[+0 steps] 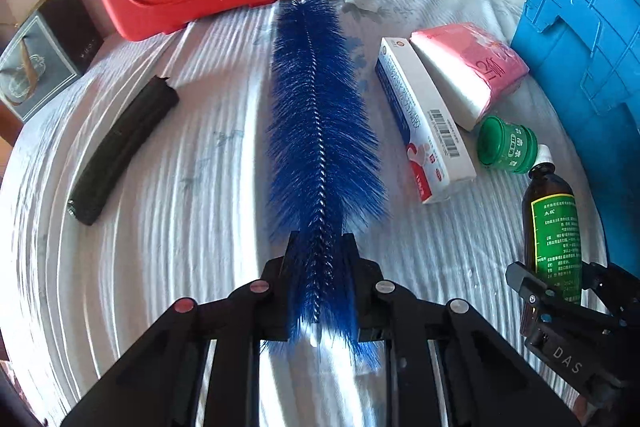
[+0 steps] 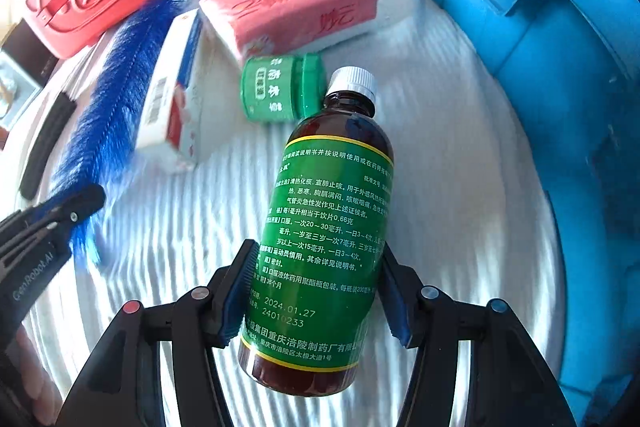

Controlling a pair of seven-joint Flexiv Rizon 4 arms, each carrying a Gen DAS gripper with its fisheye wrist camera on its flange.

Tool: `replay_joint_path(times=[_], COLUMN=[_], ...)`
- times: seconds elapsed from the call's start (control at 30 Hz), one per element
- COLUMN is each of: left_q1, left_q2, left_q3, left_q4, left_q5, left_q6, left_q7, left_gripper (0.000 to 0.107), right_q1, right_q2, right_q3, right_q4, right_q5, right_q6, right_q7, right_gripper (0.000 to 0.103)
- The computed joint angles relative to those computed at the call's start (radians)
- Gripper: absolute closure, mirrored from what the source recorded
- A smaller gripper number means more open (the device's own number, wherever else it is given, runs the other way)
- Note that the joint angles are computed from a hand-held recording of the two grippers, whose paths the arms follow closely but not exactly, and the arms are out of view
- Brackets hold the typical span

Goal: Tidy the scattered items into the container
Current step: 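Grasp the blue bottle brush with the left tool while the right tool grasps the green medicine bottle, then carry the brush with the left tool while the right tool carries the bottle over the crate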

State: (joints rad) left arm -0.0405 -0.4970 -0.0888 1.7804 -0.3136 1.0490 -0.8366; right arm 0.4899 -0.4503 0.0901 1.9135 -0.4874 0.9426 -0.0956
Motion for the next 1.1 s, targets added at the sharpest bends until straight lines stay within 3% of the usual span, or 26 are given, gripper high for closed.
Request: replay_joint_path(times=[0.37, 0.5, 0.6, 0.7, 0.77, 0.83, 1.0, 1.1], left_q1=[0.080, 0.072, 0.071, 0.058, 0.057, 0.060, 0.042, 0.027], left_q2=[0.184, 0.229, 0.249, 0.249, 0.242, 0.229, 0.139, 0.054], left_q3=[0.051, 0.061, 0.051, 0.054, 0.056, 0.052, 0.057, 0.072], left_q4=[0.236, 0.274, 0.267, 0.241, 0.214, 0.191, 0.093, -0.009], left_q5=[-0.032, -0.063, -0.112, -0.121, -0.126, -0.141, -0.090, -0.017], left_q6=[-0.087, -0.032, -0.040, -0.037, -0.056, -0.064, 0.009, 0.008], left_q7=[0.133, 0.143, 0.149, 0.118, 0.092, 0.083, 0.001, -0.077], left_gripper=[0.088, 0.065, 0.052, 0.048, 0.048, 0.048, 0.048, 0.048], right_q1=[0.032, 0.035, 0.038, 0.049, 0.048, 0.041, 0.029, 0.027], right_q2=[0.060, 0.066, 0.077, 0.100, 0.112, 0.119, 0.102, 0.097], right_q3=[0.038, 0.062, 0.069, 0.067, 0.059, 0.060, 0.060, 0.058], right_q4=[0.054, 0.061, 0.069, 0.079, 0.101, 0.103, 0.120, 0.123], right_q5=[-0.026, 0.005, 0.025, 0.009, -0.014, -0.017, -0.013, -0.006], right_q6=[-0.001, -0.005, -0.005, -0.009, 0.011, 0.016, 0.056, 0.063], right_q7=[0.012, -0.012, -0.015, -0.004, 0.011, 0.009, 0.017, 0.018], right_gripper=[0.048, 0.048, 0.047, 0.044, 0.031, 0.024, 0.024, 0.024])
